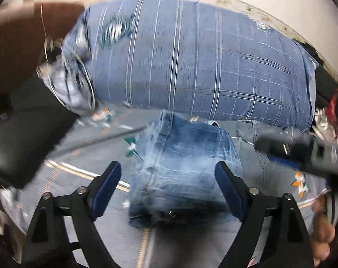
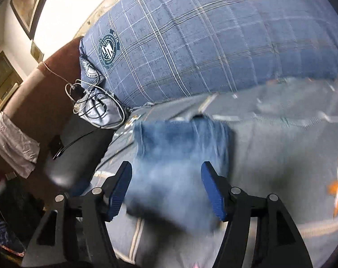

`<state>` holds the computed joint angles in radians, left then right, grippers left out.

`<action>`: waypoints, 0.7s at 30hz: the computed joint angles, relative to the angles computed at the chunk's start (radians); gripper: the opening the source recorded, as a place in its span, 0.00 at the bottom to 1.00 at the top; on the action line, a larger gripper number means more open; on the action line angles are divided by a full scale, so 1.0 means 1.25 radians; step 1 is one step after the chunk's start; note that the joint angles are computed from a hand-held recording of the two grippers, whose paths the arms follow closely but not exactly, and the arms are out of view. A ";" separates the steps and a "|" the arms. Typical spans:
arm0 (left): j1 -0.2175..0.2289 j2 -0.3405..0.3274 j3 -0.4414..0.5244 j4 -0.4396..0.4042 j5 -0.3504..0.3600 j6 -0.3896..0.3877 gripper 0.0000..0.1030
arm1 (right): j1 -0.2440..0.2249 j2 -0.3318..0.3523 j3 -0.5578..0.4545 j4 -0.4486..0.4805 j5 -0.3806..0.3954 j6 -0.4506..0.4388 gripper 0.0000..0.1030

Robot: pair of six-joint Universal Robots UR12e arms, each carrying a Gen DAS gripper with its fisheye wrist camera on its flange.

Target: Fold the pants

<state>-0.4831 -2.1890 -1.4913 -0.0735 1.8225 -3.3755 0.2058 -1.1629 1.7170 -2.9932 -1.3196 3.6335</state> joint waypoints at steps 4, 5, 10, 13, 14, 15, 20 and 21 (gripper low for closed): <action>-0.010 0.011 -0.012 0.004 0.023 0.038 0.95 | 0.010 -0.043 0.090 -0.036 -0.013 0.027 0.66; -0.008 0.013 -0.011 -0.006 0.009 0.040 0.95 | 0.013 -0.048 0.100 -0.035 -0.019 0.036 0.66; -0.007 0.022 -0.016 -0.035 -0.007 0.033 0.95 | 0.041 -0.065 0.114 -0.012 -0.120 0.042 0.66; -0.007 0.029 -0.026 -0.038 -0.011 0.019 0.95 | 0.058 -0.059 0.098 0.008 -0.171 0.011 0.66; -0.008 0.030 -0.032 -0.028 -0.006 0.010 0.95 | 0.061 -0.059 0.098 0.008 -0.182 0.002 0.65; -0.008 0.031 -0.037 -0.019 0.002 0.002 0.95 | 0.065 -0.057 0.095 0.009 -0.193 -0.007 0.65; -0.008 0.033 -0.045 -0.015 0.023 -0.009 0.95 | 0.075 -0.051 0.085 0.013 -0.207 -0.039 0.65; -0.008 0.033 -0.045 -0.017 0.022 -0.013 0.95 | 0.075 -0.050 0.083 0.015 -0.206 -0.042 0.65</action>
